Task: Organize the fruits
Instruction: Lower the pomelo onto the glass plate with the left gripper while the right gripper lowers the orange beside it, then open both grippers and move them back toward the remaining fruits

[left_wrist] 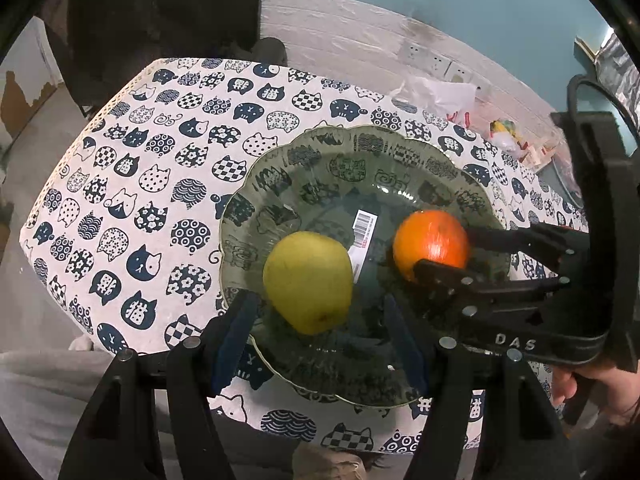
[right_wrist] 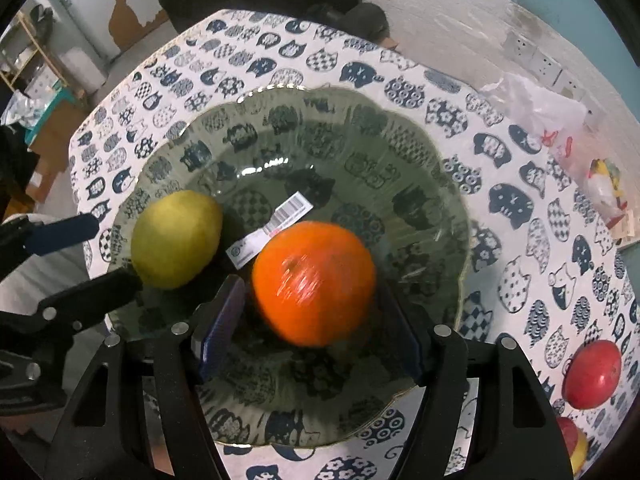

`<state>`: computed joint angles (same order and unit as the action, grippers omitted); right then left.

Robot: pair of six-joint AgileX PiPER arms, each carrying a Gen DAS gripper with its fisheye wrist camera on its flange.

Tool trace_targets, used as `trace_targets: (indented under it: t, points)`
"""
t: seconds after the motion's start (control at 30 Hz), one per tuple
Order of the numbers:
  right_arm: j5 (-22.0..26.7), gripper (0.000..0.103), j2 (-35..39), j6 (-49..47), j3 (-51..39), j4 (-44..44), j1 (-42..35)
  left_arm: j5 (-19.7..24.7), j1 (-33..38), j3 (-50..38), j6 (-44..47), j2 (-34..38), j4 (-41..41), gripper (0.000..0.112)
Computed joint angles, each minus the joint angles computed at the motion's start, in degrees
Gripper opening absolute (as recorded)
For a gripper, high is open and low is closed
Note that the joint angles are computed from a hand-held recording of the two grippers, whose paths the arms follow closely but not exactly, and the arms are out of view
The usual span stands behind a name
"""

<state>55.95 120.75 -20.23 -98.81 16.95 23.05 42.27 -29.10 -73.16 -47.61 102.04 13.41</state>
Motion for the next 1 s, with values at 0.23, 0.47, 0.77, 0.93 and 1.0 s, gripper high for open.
trace_targets:
  t: [0.23, 0.47, 0.77, 0.93, 1.0]
  points:
    - [-0.12, 0.070, -2.07, 0.54, 0.84, 0.60, -1.51, 0.54, -0.61, -0.76, -1.15, -0.36, 1.16, 0.068]
    - [-0.32, 0.072, -6.96, 1.41, 2.77, 0.69, -3.21, 1.60, -1.84, -2.66, -2.36, 0.06, 2.62, 0.072]
    - [0.14, 0.074, -13.92, 1.38, 5.50, 1.48, -7.10, 4.30, -4.96, -6.29, -4.56, -0.05, 4.96, 0.072]
    - [-0.50, 0.075, -17.89, 0.63, 7.80, 0.71, -8.98, 5.82, -7.32, -8.72, -6.78, -0.40, 8.01, 0.077]
    - [-0.45, 0.076, -19.26, 0.47, 8.45, 0.44, -9.72, 6.65, -8.12, -10.16, -6.82, -0.04, 8.42, 0.077]
